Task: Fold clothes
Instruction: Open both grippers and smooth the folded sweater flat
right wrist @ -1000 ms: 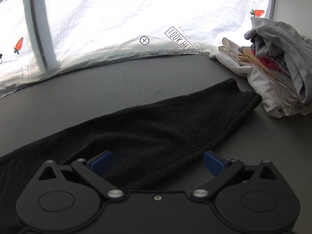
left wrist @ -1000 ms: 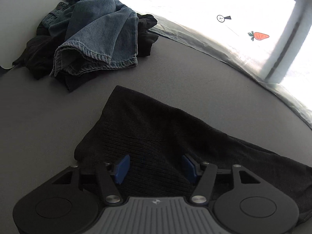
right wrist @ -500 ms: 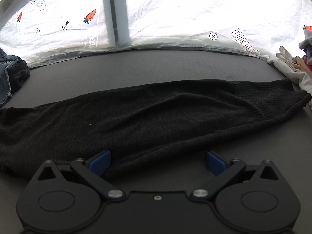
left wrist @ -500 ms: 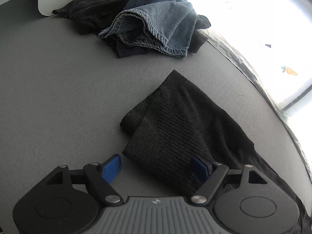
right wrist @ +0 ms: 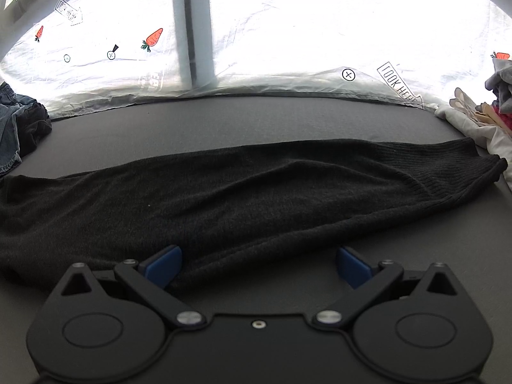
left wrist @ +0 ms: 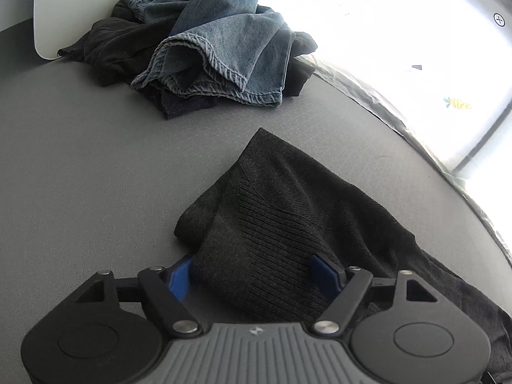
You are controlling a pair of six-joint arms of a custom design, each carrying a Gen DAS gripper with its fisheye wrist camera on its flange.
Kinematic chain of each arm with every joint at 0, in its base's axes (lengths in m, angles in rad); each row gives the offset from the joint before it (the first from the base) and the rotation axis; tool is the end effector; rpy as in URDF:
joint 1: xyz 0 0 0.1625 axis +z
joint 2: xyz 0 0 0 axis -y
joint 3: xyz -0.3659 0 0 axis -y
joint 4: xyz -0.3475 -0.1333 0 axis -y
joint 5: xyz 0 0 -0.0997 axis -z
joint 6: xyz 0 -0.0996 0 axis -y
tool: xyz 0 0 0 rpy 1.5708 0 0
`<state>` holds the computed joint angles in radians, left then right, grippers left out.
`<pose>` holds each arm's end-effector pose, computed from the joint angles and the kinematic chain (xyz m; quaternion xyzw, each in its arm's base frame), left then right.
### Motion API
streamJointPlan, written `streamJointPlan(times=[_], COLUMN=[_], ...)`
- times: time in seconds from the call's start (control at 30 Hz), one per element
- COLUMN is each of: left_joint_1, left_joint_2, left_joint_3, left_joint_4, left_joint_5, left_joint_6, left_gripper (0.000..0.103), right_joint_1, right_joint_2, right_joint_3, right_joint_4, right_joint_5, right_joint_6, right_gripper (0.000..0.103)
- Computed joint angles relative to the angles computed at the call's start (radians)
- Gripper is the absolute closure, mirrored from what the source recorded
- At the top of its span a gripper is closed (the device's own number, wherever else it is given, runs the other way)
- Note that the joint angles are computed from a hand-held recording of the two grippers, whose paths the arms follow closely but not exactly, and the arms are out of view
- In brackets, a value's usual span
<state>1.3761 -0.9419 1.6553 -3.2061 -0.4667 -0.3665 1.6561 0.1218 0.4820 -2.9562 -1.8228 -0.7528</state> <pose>0.1070 -0.6061 0.2833 -0.2978 0.7398 -0.4940 0.3464 0.1752 -0.7758 -0.0775 0.3295 -0.8574 0.3190 0.2336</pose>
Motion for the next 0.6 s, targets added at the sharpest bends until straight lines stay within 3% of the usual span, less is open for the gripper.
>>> streamJointPlan(times=[0.07,0.13,0.2,0.43,0.6], left_joint_1=[0.003,0.01,0.018,-0.018,-0.033], left_joint_2=[-0.016,-0.035,-0.052,-0.021,0.005], left_joint_3=[0.009,0.022,0.036,-0.036,-0.082], left_joint_4=[0.005,-0.018,-0.07,-0.185,-0.11], left_joint_5=[-0.005,-0.031,-0.091,-0.235,-0.455], left_joint_6=[-0.021,-0.038,-0.026,0.163,0.224], left_gripper=[0.056,0.078,0.088,0.091,0.091], right_joint_1=[0.0,0.001,0.001,0.002,0.003], right_joint_2=[0.002,0.004,0.005,0.008,0.009], right_joint_3=[-0.005,-0.009,-0.012,-0.017,-0.016], right_joint_4=[0.003,0.006,0.008,0.009,0.006], right_joint_5=[0.0,-0.001,-0.001,-0.004,-0.005], right_joint_6=[0.001,0.002,0.003,0.007,0.008], right_gripper=[0.0,0.0,0.0,0.0,0.0])
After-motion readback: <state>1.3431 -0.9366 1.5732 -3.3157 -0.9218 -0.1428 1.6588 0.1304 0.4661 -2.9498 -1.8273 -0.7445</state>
